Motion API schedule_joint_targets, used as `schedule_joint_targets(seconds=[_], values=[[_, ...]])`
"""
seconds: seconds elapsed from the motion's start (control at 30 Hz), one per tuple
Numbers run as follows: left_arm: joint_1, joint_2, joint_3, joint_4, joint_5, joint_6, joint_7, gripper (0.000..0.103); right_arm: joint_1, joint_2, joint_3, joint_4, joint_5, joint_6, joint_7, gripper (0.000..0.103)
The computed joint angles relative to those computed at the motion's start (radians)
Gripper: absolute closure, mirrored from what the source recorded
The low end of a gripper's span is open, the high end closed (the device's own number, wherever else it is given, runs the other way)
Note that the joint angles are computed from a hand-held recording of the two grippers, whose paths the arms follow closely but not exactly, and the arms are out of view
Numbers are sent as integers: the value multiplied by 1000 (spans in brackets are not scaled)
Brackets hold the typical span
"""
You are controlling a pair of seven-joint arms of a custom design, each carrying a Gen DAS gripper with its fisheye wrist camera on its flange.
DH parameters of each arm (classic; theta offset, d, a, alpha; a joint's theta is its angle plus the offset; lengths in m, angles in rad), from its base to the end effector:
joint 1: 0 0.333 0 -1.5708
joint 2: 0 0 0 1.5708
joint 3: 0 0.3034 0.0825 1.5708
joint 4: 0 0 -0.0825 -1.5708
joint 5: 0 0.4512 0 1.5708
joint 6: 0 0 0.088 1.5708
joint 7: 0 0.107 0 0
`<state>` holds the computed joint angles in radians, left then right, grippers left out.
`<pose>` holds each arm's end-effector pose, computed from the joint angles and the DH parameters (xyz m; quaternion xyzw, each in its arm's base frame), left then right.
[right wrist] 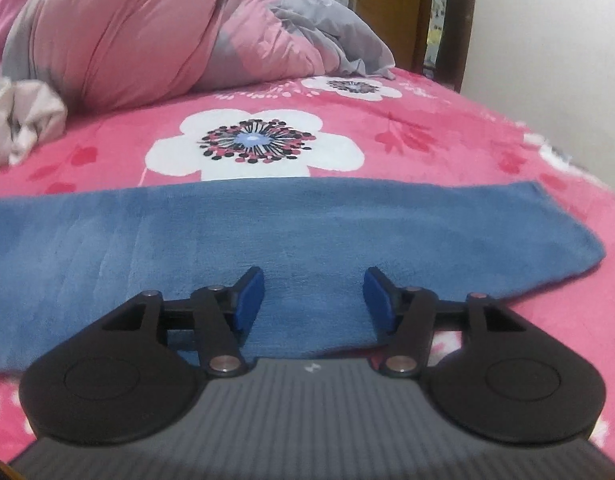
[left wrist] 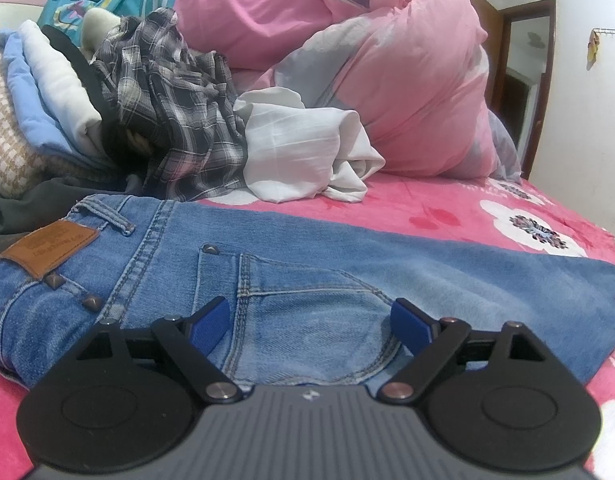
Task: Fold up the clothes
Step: 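Move the open right gripper along the jeans leg toward the hem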
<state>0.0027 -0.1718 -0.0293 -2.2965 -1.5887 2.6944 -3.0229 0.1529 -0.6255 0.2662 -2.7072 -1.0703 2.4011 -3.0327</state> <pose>0.5713 0.0178 0.4077 -0.4800 0.7103 -0.4655 0.2200 0.4118 0.1644 0.4006 -0.4331 0.7673 -0.4233 0.2110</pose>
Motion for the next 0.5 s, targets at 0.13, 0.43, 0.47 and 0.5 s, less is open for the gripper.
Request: schedule_joint_targets(seconds=[0.13, 0.43, 0.47, 0.5], values=[[0, 0, -1, 0, -3, 1, 5, 13, -6, 1, 6, -5, -17, 7, 18, 46], [-2, 1, -3, 0, -8, 8, 13, 13, -8, -5, 8, -16, -41, 19, 54, 45], [-2, 0, -3, -1, -8, 8, 13, 13, -8, -5, 6, -16, -43, 21, 55, 45], [-2, 0, -3, -1, -8, 8, 13, 13, -9, -5, 5, -17, -45, 23, 56, 45]])
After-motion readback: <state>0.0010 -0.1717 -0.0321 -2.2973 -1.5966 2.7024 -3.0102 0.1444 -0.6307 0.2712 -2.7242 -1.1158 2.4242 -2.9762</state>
